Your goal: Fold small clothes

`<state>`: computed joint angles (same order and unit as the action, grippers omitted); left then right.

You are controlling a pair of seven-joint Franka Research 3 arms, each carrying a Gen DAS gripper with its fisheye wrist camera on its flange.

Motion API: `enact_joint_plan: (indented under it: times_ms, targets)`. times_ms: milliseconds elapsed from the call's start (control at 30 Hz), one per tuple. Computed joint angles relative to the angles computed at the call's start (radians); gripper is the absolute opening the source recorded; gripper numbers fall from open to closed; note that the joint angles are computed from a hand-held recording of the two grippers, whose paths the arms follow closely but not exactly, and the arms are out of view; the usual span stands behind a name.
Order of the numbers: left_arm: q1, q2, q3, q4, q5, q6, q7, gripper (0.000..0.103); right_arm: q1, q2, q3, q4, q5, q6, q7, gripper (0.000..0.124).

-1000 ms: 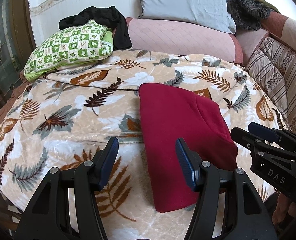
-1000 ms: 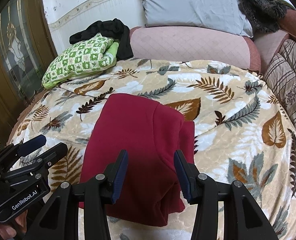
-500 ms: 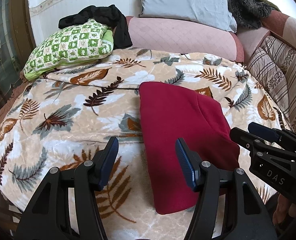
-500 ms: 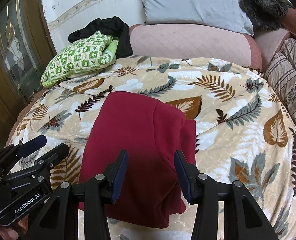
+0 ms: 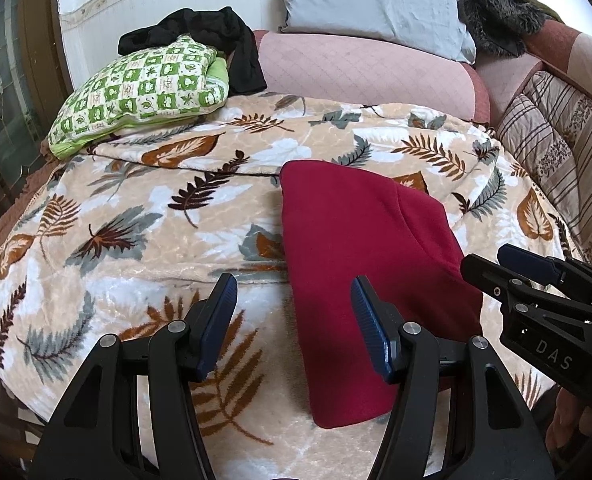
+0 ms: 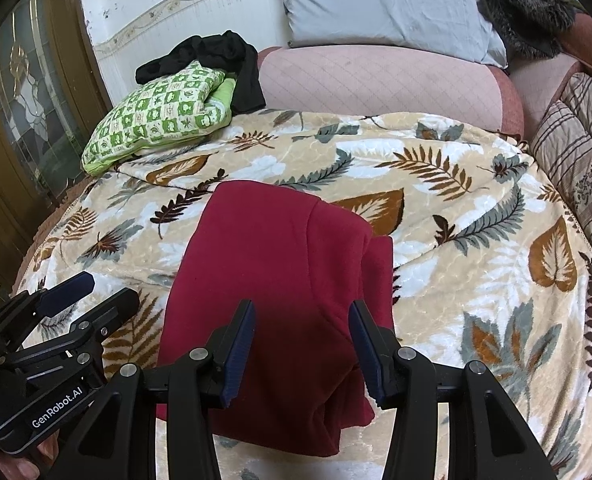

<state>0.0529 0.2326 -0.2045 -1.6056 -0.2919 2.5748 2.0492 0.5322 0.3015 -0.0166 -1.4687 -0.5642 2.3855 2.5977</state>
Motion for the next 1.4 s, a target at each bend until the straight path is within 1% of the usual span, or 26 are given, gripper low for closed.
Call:
enact_joint_plan:
  times_ms: [733,1400]
  targets:
    - [-0.001,0.001,0.003,-0.008,0.018,-0.004,-0.023,0.059,0.012,0.027,-0.007,0.024,0.018,-0.008,0.008,0.051]
    - [-0.004,0.019,0.003,0.014,0.047,-0.020,-0.037,0.059,0.018,0.041,-0.010,0.036,0.032,-0.009,0.008,0.052]
